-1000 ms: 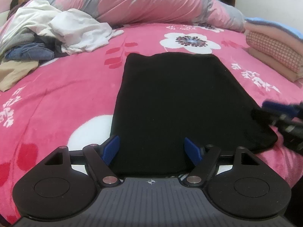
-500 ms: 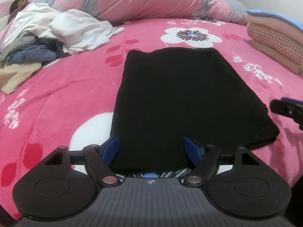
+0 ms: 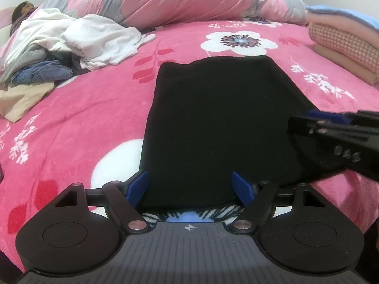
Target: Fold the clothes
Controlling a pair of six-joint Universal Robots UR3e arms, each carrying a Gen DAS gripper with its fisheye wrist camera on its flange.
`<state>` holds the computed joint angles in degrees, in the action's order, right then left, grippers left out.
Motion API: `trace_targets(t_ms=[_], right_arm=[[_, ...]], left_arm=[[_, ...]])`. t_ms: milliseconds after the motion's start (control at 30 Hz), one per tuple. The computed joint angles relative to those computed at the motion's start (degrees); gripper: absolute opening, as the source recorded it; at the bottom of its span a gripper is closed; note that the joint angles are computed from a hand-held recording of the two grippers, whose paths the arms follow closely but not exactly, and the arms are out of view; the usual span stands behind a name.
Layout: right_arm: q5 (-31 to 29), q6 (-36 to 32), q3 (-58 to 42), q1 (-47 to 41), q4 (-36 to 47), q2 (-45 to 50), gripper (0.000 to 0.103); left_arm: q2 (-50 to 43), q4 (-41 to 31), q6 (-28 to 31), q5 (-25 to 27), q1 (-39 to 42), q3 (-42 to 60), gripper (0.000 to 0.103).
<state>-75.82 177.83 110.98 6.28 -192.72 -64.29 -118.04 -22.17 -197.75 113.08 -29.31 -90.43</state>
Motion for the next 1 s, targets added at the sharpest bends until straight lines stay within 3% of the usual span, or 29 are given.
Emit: trace_targets(t_ms=[533,800,1000], right_arm=[[0.8,-0.2,2.3,-0.6,-5.2,2.5,0.029],[2.3,1.1,3.6,-1.4,-7.8,3.2,0.029],[2.4,1.4,3.7,-1.5,-8.1,3.3,0.03]], left_arm=[[0.5,-0.8,0.3,-0.2,0.4,0.0,0.081],[3.4,7.7,0.5,-1.6,1.1,-6.1,0.082],[3.1,13.6,1.1,-3.9,1.4,-8.1,0.09]])
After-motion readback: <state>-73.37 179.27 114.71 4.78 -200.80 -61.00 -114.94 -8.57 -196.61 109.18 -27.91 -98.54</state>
